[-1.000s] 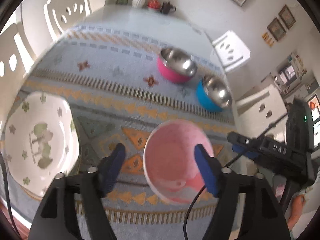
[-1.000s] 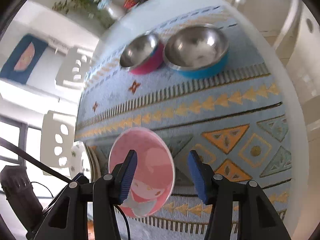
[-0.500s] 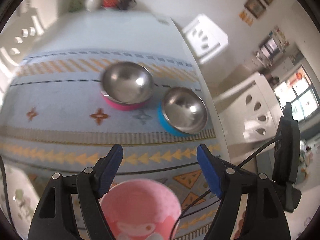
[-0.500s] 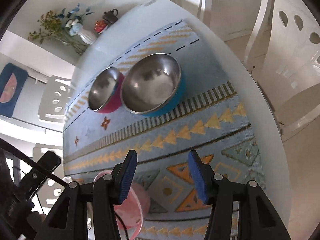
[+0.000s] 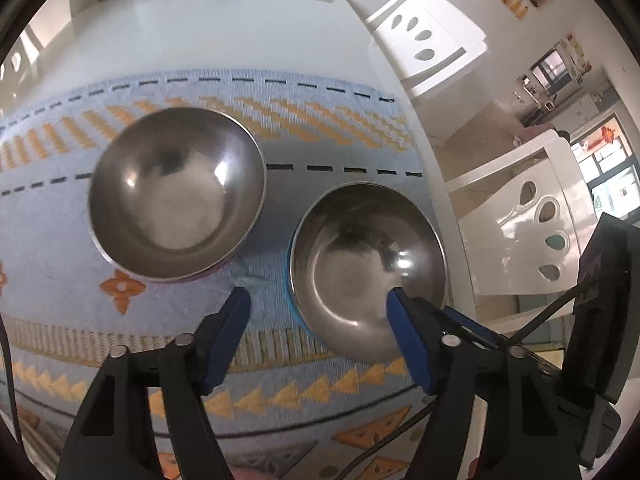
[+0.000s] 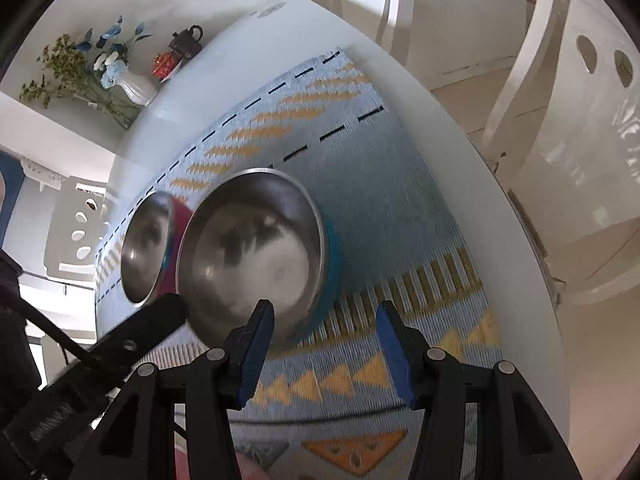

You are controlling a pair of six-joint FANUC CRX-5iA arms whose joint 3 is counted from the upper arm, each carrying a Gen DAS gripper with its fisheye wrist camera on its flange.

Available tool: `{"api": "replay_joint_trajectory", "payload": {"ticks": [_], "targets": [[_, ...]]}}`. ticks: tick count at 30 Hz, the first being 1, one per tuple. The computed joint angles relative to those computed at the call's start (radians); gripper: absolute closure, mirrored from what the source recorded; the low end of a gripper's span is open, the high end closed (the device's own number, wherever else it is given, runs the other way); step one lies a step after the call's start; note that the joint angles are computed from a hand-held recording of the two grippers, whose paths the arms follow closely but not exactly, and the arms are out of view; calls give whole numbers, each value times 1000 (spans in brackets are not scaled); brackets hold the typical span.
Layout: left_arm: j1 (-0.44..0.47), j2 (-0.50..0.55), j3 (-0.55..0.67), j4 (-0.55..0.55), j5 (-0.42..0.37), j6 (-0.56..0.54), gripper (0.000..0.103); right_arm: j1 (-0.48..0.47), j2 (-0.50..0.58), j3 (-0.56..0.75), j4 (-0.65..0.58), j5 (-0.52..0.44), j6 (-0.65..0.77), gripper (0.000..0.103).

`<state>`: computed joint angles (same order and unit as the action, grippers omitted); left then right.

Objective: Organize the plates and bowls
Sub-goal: 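Close both tools on the blue steel bowl rim, then carry the blue steel bowl over the pink bowl and lower it inside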

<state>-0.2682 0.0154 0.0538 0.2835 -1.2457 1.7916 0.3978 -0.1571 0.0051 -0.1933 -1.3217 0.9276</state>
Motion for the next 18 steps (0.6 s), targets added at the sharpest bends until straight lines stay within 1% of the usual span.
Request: {"api": "replay_joint_trajectory", "payload": {"ticks": [2,3,5,7,8,10,11,12,13,14,15,18], "targets": [[3,16,7,-2,-3,2,46,-9,19,7,-6,10,10,52],[4,23,10,-3,-7,0,54,-10,25,8,-6,16,11,52],[8,42,21,-4,-21,-3,64,-12,36,7,-2,34,16,52],[10,51,24,-9,-18,4,82,-8,45,3,6,53,21,52],[8,56,27,-10,-19,4,84,-7,48,0,7,64,25,52],[3,68,32,-14,-26,7,85,-4,46,-10,8,91,35,58],[-1,72,34,-21,-29,10,86,-4,46,-12,8,94,43,67],[-7,76,41,-34,-30,15,89,-1,47,-13,12,95,48,73],[-12,78,46,-47,-32,18,92,4,46,-18,22,98,43,75],[-15,76,47,-54,-30,10,93,15,42,-29,48,103,21,82],[-17,72,46,-56,-25,-2,93,21,38,-37,61,108,6,84],[-25,39,33,-69,-2,-41,93,25,24,-48,68,113,11,84]]}}
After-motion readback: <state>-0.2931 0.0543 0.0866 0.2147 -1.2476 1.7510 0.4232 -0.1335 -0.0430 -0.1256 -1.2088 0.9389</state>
